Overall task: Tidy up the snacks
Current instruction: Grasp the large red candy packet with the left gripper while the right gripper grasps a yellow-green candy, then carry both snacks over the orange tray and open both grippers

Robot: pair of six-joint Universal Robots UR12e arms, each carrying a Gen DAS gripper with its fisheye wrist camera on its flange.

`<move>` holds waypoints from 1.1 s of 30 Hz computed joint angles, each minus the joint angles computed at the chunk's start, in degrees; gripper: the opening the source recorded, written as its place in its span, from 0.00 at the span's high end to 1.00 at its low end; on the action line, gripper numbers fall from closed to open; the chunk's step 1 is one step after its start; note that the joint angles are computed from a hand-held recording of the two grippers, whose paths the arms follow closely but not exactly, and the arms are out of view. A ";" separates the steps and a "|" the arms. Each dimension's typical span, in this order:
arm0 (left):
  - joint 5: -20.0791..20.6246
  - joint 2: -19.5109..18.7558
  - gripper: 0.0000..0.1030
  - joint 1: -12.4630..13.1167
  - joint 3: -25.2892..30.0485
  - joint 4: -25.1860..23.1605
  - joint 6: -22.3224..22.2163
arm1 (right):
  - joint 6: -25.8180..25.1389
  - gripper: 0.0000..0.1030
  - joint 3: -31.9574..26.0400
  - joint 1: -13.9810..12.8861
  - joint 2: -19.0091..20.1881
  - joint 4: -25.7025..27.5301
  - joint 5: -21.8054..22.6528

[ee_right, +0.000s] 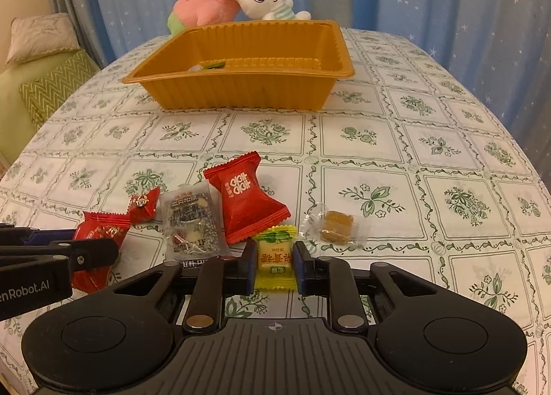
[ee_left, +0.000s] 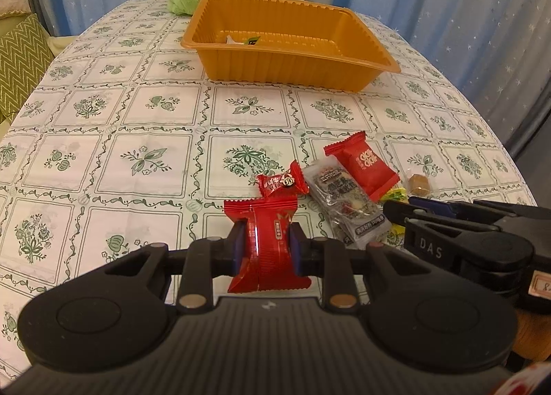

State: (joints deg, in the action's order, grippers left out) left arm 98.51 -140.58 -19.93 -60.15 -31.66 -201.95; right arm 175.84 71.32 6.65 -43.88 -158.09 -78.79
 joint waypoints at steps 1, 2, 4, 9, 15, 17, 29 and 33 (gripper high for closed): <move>0.05 0.05 0.77 -0.01 -0.09 0.09 0.07 | 0.10 0.80 0.19 -0.01 -0.12 -0.15 0.02; 0.16 0.12 0.77 -0.03 -0.20 0.18 0.15 | 0.14 0.80 0.40 -0.04 -0.25 -0.39 -0.03; 0.36 0.30 0.77 -0.07 -0.42 0.42 0.23 | 0.20 0.80 0.90 -0.13 -0.59 -1.00 -0.05; 0.55 0.81 0.77 -0.22 -0.96 0.98 0.28 | 0.85 0.80 2.44 -0.41 -1.83 -2.50 0.15; 1.18 1.68 0.77 -0.54 -1.80 2.06 0.69 | 1.65 0.80 4.19 -0.65 -3.34 -4.12 0.59; 1.49 1.95 0.77 -0.64 -2.05 2.46 0.85 | 1.71 0.80 4.77 -0.71 -3.89 -4.77 0.89; 3.13 3.76 0.77 -1.11 -3.78 4.10 1.39 | 1.91 0.80 6.76 -0.82 -6.09 -6.84 2.20; 3.41 4.18 0.77 -1.19 -4.11 4.49 1.49 | 1.94 0.80 7.08 -0.86 -6.56 -7.14 2.48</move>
State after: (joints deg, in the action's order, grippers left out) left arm 101.92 -136.40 -21.12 -64.27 -27.17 -200.46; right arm 177.78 78.40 5.80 -50.44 -165.23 -76.31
